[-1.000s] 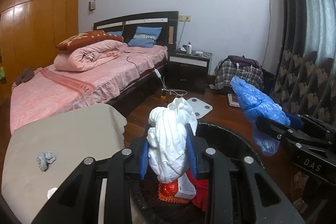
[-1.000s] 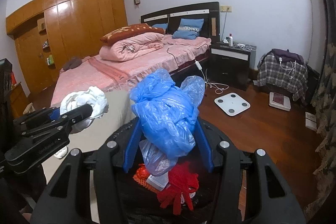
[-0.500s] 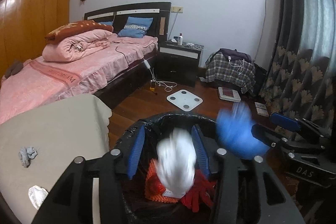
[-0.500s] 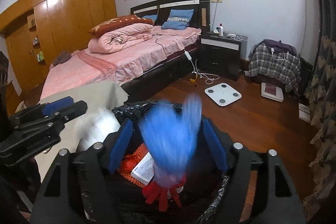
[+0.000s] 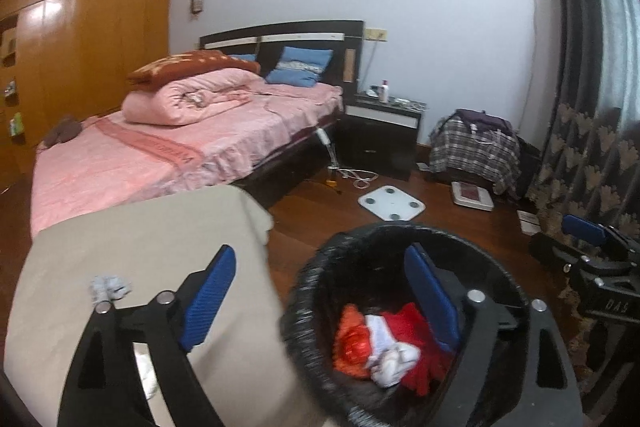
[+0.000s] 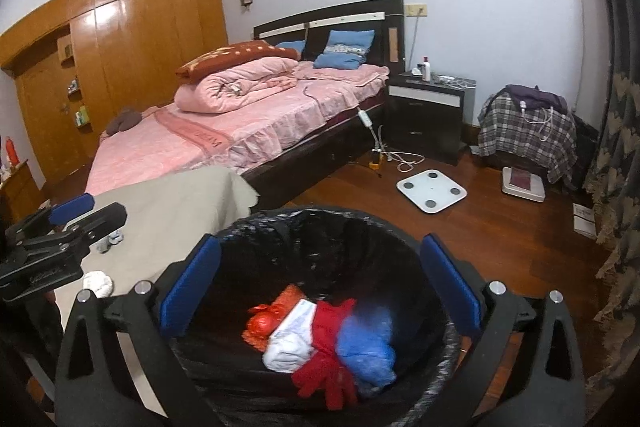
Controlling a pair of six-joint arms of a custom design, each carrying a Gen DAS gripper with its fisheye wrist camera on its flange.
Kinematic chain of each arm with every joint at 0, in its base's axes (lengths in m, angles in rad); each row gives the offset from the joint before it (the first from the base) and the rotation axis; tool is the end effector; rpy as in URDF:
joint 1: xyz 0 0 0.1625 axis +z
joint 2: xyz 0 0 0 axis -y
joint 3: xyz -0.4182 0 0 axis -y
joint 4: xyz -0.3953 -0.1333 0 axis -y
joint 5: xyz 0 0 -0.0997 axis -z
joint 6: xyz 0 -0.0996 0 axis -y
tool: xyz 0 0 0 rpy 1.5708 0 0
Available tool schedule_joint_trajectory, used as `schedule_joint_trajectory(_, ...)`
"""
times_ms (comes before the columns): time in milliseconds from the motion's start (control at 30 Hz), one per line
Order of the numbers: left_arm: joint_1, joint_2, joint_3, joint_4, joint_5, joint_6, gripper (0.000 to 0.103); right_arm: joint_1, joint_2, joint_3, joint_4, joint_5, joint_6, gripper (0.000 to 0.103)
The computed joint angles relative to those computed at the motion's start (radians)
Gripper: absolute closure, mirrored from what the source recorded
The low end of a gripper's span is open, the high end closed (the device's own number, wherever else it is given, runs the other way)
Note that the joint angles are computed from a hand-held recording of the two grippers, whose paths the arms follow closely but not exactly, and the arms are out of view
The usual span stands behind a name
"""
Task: Collect trash
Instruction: 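Move both tools back over the grey sock and white tissue ball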
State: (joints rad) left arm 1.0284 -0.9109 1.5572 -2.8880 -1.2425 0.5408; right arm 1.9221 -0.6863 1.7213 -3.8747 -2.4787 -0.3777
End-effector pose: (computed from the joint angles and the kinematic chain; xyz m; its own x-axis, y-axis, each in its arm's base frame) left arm -0.2241 -0.6923 0.2430 -0.5756 0.6171 -0.5366 0.8173 0.4119 -0.4030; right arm 0.2626 -0.5572 0.1646 -0.7401 0.3570 0.5699 -0.4037 0.4420 -0.8011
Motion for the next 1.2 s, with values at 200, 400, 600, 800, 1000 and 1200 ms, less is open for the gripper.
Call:
schedule_joint_trajectory(200, 0.036, -0.038, 0.003, -0.031, 0.065, 0.0, 0.011, 0.015, 0.05, -0.069, 0.097, 0.046, 0.031, 0.005)
schedule_joint_trajectory(400, 0.088, -0.066, -0.009, -0.076, 0.138, 0.013, 0.01, 0.028, 0.122, -0.182, 0.214, 0.108, 0.042, 0.005)
schedule_joint_trajectory(600, 0.144, -0.078, -0.033, -0.119, 0.187, 0.041, 0.01, 0.041, 0.209, -0.318, 0.336, 0.179, 0.069, 0.005)
schedule_joint_trajectory(800, 0.194, -0.066, -0.075, -0.137, 0.227, 0.068, 0.01, 0.052, 0.31, -0.464, 0.45, 0.218, 0.061, 0.005)
schedule_joint_trajectory(1000, 0.246, -0.056, -0.116, -0.132, 0.244, 0.071, 0.01, 0.056, 0.4, -0.595, 0.558, 0.254, 0.066, 0.005)
schedule_joint_trajectory(1200, 0.287, -0.041, -0.151, -0.115, 0.258, 0.064, 0.01, 0.05, 0.488, -0.727, 0.665, 0.272, 0.063, 0.005)
